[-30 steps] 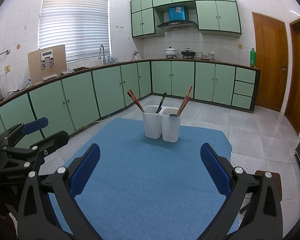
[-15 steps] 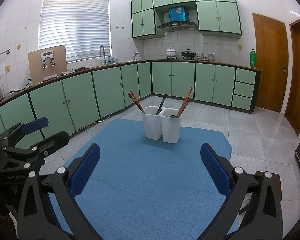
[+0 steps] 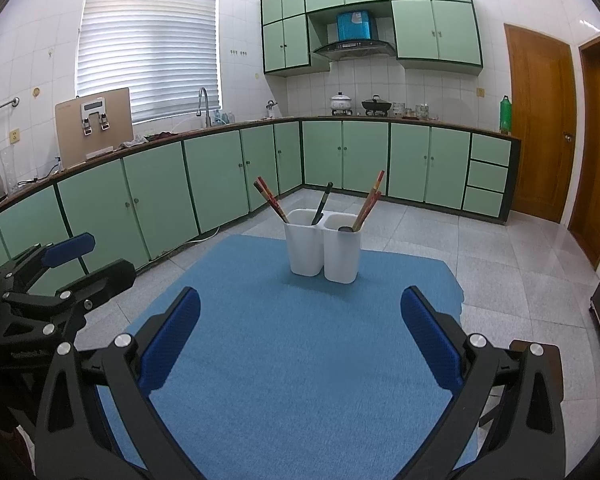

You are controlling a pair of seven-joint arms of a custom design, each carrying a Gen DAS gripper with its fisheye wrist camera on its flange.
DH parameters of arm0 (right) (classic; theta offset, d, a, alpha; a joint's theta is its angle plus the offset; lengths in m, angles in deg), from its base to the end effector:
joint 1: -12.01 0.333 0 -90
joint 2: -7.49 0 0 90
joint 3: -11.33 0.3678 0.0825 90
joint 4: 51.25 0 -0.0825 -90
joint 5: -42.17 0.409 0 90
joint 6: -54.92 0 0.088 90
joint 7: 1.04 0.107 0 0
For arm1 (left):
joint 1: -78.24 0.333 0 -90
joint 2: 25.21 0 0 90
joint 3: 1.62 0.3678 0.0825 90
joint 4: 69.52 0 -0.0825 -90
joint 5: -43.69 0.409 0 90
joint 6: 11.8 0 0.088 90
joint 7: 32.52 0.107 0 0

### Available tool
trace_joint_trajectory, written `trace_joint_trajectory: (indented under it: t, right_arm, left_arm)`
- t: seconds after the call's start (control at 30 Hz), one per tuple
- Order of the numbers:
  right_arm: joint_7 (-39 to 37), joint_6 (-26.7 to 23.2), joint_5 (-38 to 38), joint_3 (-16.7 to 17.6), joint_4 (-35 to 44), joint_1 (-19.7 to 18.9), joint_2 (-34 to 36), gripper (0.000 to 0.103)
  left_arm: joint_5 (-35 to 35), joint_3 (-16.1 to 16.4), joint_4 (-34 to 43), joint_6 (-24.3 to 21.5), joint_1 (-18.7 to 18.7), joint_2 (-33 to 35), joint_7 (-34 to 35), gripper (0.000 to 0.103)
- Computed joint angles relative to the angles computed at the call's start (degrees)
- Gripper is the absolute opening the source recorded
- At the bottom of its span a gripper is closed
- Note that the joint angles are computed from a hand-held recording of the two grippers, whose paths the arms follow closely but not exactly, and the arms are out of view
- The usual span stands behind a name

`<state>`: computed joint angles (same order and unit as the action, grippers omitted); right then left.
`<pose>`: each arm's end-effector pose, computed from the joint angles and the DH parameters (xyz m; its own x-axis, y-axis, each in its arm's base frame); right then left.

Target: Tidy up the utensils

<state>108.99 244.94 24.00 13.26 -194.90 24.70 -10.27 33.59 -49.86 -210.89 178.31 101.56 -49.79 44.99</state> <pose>0.4536 0.1539 0.5633 0.2816 -0.9584 -0.0470 -0.4384 -0.0849 -0.8948 0.4299 -0.2395 0.5740 -0.2009 -0.9791 0.0324 -0.3824 0.0480 -0.9227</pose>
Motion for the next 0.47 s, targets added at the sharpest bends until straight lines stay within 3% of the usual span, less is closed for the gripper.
trace_joint_trajectory:
  t: [0.47]
  right_arm:
    - [-0.35,0.05,0.08,-1.3,-0.05,0.98,0.13,0.097]
  left_arm:
    - [0.62,0.68,-0.04,-0.64,-0.23,-0.12,-0.63,0.097]
